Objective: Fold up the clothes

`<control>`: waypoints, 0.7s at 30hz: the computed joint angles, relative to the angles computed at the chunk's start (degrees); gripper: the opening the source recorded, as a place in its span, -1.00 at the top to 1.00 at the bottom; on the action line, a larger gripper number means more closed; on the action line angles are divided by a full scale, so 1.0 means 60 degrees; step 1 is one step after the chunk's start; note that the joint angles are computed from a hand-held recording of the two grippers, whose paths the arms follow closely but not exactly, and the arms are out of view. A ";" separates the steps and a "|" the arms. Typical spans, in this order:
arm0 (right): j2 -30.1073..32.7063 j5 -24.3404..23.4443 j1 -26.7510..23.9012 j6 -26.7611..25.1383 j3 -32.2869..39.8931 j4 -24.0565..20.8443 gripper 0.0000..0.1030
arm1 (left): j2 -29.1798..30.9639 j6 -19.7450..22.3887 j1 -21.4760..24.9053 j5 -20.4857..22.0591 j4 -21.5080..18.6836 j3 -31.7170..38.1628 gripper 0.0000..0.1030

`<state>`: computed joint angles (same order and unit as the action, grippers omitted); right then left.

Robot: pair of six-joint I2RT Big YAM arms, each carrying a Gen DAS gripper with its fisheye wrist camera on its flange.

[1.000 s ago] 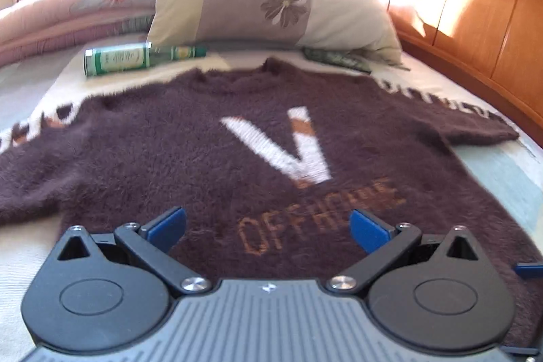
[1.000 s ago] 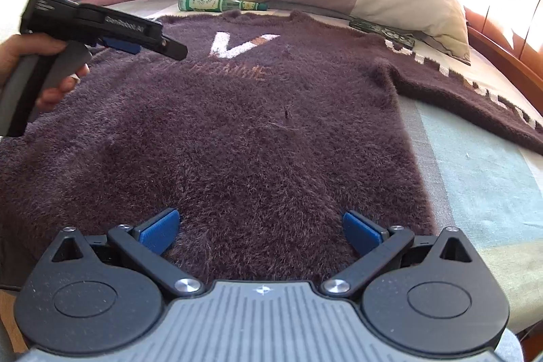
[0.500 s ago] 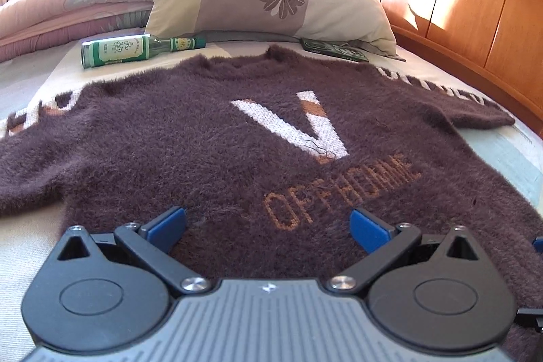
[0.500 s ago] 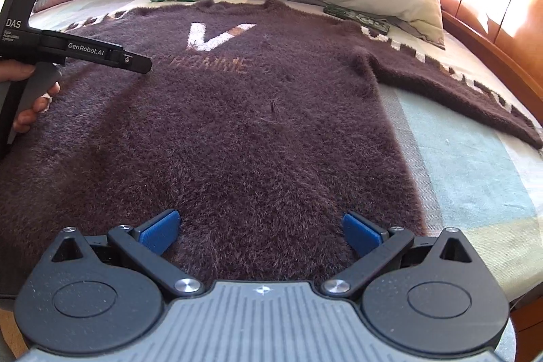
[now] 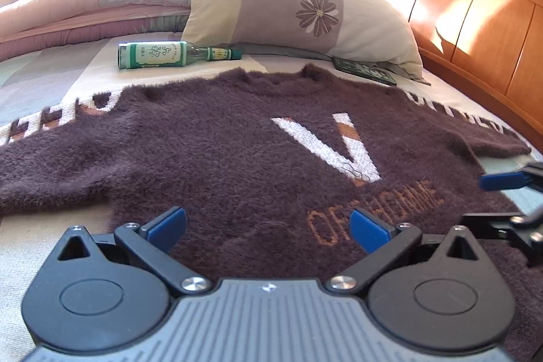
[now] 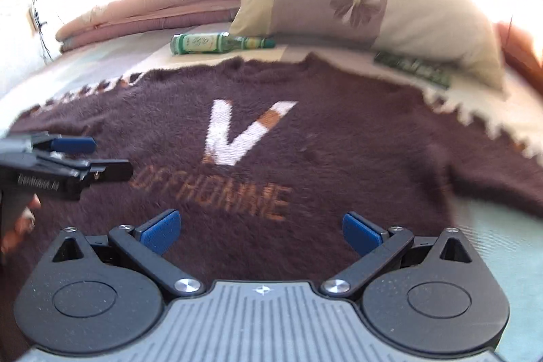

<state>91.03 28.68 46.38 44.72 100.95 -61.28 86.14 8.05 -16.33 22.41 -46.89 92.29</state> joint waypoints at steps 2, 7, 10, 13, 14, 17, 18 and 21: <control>-0.0061 -0.0574 -0.0284 0.0144 -0.0334 0.0422 -1.00 | 0.0085 -0.0102 0.0029 0.0009 -0.0106 0.0095 -0.99; -0.0848 0.0313 -0.0203 0.0424 -0.1295 -0.0069 -1.00 | 0.0183 -0.0079 -0.0031 -0.0259 -0.0272 0.0183 -0.99; -0.1306 0.0680 -0.0032 0.0997 -0.1696 -0.0547 -1.00 | 0.0150 -0.0057 -0.0040 -0.0183 -0.0275 0.0154 -0.99; -0.1288 0.1045 0.0286 0.2044 -0.1252 -0.1538 -1.00 | 0.0074 -0.0001 -0.0058 -0.0122 -0.0254 0.0096 -0.99; -0.1333 0.1119 0.0417 0.2180 -0.1220 -0.1503 -1.00 | 0.0047 0.0035 -0.0069 -0.0109 -0.0239 0.0075 -0.99; -0.1349 0.1063 0.0989 0.2044 -0.1136 -0.1048 -1.00 | 0.0005 0.0152 -0.0103 -0.0015 -0.0224 0.0049 -0.99; -0.1274 0.1052 0.1189 0.1960 -0.1061 -0.1039 -1.00 | -0.0003 0.0178 -0.0113 0.0015 -0.0212 0.0039 -0.99; -0.1034 0.1141 0.1675 0.1948 -0.0872 -0.1629 -1.00 | -0.0005 0.0256 -0.0164 -0.0020 -0.0257 0.0047 -0.99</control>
